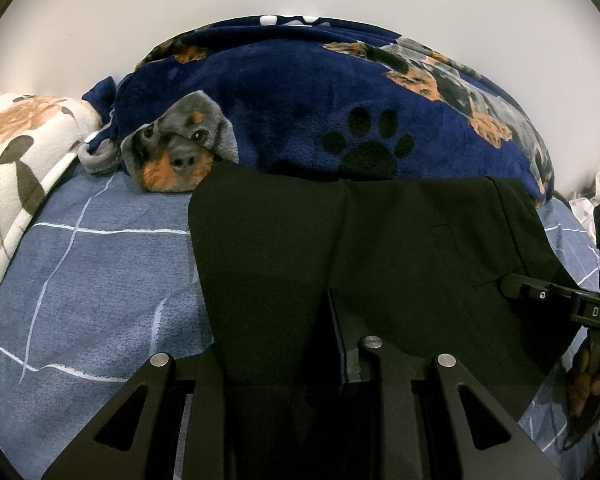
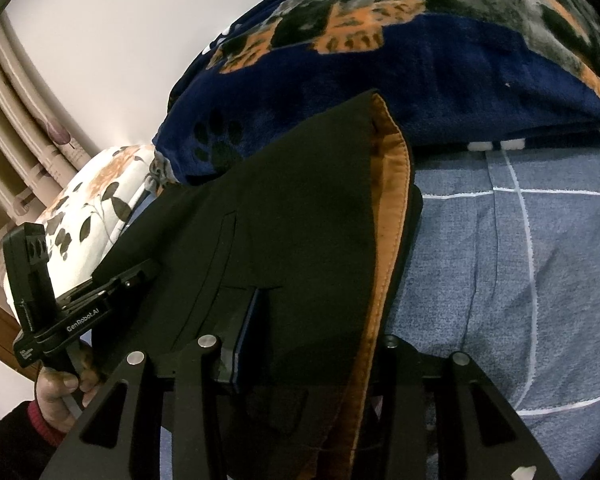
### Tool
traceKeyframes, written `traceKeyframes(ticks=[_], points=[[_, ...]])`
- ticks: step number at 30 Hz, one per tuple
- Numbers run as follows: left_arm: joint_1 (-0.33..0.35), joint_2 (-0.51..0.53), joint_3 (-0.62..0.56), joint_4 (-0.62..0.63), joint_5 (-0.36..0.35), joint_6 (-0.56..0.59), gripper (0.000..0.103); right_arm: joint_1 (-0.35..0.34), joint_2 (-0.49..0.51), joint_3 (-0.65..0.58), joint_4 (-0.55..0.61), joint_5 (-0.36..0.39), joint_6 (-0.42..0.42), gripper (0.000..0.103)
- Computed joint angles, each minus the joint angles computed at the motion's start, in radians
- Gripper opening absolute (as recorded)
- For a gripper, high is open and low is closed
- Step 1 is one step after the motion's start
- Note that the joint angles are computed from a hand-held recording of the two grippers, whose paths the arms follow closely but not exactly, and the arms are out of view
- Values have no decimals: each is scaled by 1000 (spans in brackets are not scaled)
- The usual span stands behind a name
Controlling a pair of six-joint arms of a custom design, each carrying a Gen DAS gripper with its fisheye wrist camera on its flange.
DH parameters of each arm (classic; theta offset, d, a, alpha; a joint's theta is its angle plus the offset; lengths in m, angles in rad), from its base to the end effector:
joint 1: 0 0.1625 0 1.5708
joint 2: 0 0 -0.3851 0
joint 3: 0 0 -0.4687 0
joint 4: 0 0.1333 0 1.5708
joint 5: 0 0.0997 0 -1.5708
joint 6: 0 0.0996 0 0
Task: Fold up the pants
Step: 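Press the folded black pants flat with the left gripper while the right gripper holds the hem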
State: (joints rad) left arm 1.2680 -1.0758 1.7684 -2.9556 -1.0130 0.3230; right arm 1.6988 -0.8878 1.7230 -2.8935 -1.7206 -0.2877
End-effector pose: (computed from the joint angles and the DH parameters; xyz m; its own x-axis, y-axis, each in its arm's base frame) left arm -0.0235 -0.6991 0.2007 -0.7906 0.1674 -0.5890 0.5067 0.7189 -0.4759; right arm 0.2058 -0.6710 0.0734 -0.9170 -0.3032 0.2594 -0.3890 0.8241 -0.4118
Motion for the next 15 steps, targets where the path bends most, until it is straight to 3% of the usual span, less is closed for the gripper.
traceKeyframes(ticks=[15], points=[[1, 0, -1, 1, 1, 0, 28, 2, 2, 0, -3, -3, -1, 36]])
